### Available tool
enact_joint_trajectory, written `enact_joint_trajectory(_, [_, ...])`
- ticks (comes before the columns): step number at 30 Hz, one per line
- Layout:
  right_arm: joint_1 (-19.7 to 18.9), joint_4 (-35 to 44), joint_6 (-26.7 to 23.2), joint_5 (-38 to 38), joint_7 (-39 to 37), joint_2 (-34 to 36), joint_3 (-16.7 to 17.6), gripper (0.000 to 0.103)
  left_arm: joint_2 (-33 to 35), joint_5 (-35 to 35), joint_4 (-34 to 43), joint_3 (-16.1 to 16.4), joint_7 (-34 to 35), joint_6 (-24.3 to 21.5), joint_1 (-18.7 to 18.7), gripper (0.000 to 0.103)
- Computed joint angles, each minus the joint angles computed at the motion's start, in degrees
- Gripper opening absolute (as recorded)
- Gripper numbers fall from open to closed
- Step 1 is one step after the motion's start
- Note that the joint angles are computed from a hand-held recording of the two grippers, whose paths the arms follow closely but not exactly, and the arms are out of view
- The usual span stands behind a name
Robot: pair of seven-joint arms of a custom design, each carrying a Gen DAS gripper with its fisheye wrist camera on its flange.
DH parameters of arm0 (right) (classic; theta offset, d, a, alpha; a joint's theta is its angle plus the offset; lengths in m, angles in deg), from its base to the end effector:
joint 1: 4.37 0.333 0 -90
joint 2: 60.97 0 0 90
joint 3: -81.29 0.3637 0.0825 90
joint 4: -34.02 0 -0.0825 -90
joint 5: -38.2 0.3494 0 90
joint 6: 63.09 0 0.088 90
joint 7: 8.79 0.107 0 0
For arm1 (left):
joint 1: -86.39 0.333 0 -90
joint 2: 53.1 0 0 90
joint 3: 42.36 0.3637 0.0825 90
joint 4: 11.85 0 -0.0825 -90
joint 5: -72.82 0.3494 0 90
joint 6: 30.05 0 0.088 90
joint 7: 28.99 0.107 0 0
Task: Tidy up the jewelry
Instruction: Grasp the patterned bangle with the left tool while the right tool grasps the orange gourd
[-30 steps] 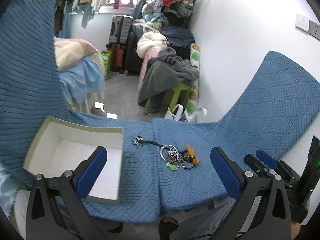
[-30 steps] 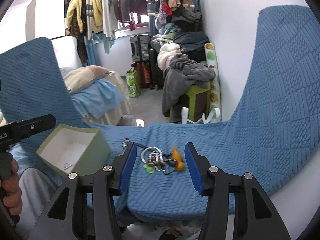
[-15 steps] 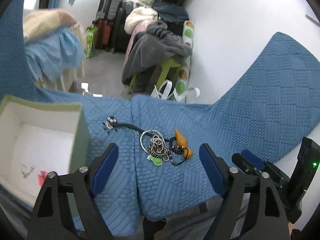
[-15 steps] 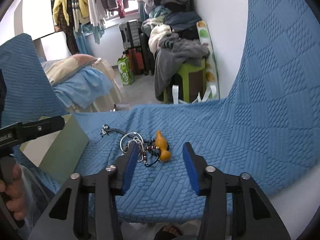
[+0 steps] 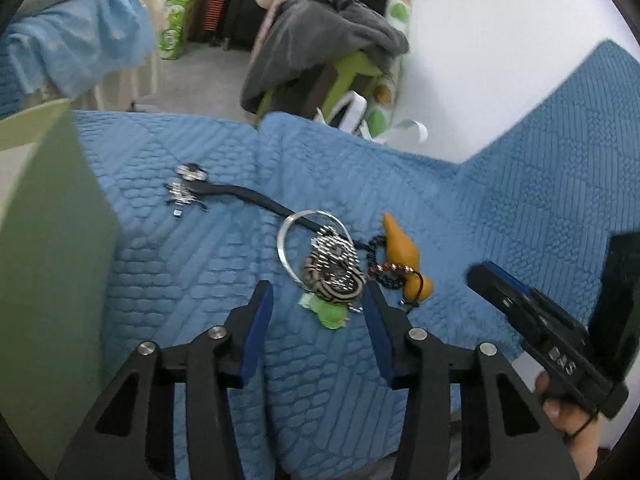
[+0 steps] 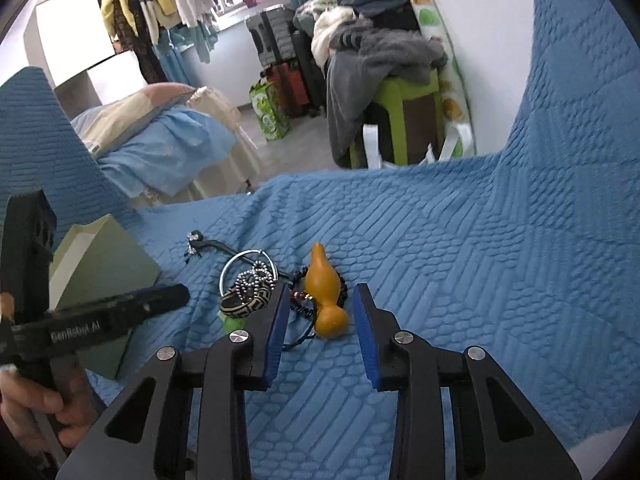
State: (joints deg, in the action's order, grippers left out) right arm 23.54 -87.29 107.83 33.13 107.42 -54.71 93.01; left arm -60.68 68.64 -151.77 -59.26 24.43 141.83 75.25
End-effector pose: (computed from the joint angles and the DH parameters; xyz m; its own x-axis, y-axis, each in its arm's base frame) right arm 0.4503 0.3746 0.5217 0.3811 -0.8872 -0.2602 -0.7579 -0.1387 -0.6374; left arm 0.4276 -0.2277 0.5008 0.0803 -0.9176 0.3893 -0.8191 -0.2833 -0.4989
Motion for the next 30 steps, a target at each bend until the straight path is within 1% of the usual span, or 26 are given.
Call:
enact_joint_trajectory(1, [-0.5, 0.5, -0.4, 1.4, -1.5, 0.6, 0.6, 0.03, 0.6, -0.3, 0.4, 0.1, 0.7, -0.2, -0.4, 0.046])
enact_joint_trajectory(3, [-1.5, 1.7, -1.4, 4.3, -4.8, 2.0, 1.9, 0.03, 1.7, -3.7, 1.0, 1.2, 4.2, 0.3, -2.5, 0.046])
enact_joint_trajectory(4, [-2.0, 2.2, -1.6, 5.8, -6.2, 2.5, 2.5, 0.03, 2.2, -3.3, 1.2, 0.9, 4.1, 0.7, -2.4, 0.046])
enact_joint_trajectory(7, [-2.5, 3.7, -1.9, 7.9, -8.8, 4.0, 3.2, 0.03, 3.5, 3.5, 2.4, -0.5, -0.5, -0.3, -0.5, 0.047])
enact_joint_trajectory(10, [-2.8, 5.6, -3.0, 9.0, -10.6, 5.8, 3.7, 0.03, 4.4, 5.3, 2.9, 0.1, -1.5, 0.3, -0.9, 0.047])
enact_joint_trajectory(12, [-2.8, 7.1, -4.0, 9.2, -11.3, 7.0, 3.8, 0.03, 4.9, 5.0, 3.1, 0.7, -0.5, 0.4, -1.6, 0.047])
enact_joint_trajectory(16, [-1.0, 9.6, -6.2, 5.7, -8.7, 9.0, 1.3, 0.03, 6.0, 8.1, 3.9, 1.4, -2.2, -0.6, -1.7, 0.047])
enact_joint_trajectory(19, [-2.1, 11.0, -7.8, 6.9, -9.5, 10.2, 2.4, 0.031, 7.2, 13.3, 4.7, 2.1, -6.0, -1.1, -1.8, 0.05])
enact_joint_trajectory(20, [-2.3, 11.2, -8.3, 7.2, -9.8, 10.4, 2.6, 0.031, 7.3, 16.2, 4.8, 2.4, -8.3, -0.6, -1.9, 0.052])
enact_joint_trajectory(22, [-2.5, 11.1, -8.4, 7.6, -10.2, 10.5, 2.8, 0.033, 7.6, 20.8, 5.4, 2.9, -11.5, -1.2, -2.2, 0.053])
enact_joint_trajectory(24, [-2.6, 10.8, -8.0, 7.8, -10.5, 10.3, 2.9, 0.03, 8.0, 26.0, 6.1, 3.4, -15.5, -1.7, -2.4, 0.053])
enact_joint_trajectory(25, [-3.2, 10.5, -7.5, 9.0, -11.3, 10.1, 3.6, 0.027, 8.2, 28.2, 6.5, 3.7, -17.2, -2.0, -2.6, 0.053])
enact_joint_trajectory(26, [-3.6, 10.3, -7.4, 9.8, -11.8, 9.9, 4.0, 0.027, 8.4, 30.9, 6.9, 4.0, -19.3, -2.5, -2.8, 0.053])
enact_joint_trajectory(28, [-3.1, 10.0, -6.9, 9.6, -11.1, 9.5, 3.3, 0.027, 8.4, 33.8, 7.2, 4.5, -21.7, -3.0, -3.0, 0.048])
enact_joint_trajectory(29, [-2.9, 9.8, -6.7, 9.3, -10.7, 9.3, 3.1, 0.027, 8.4, 34.5, 7.2, 4.6, -22.3, -2.9, -3.0, 0.042])
enact_joint_trajectory(30, [-2.8, 9.5, -6.3, 9.3, -10.4, 8.9, 2.9, 0.027, 8.5, 33.9, 7.0, 4.7, -21.8, -2.5, -3.0, 0.038])
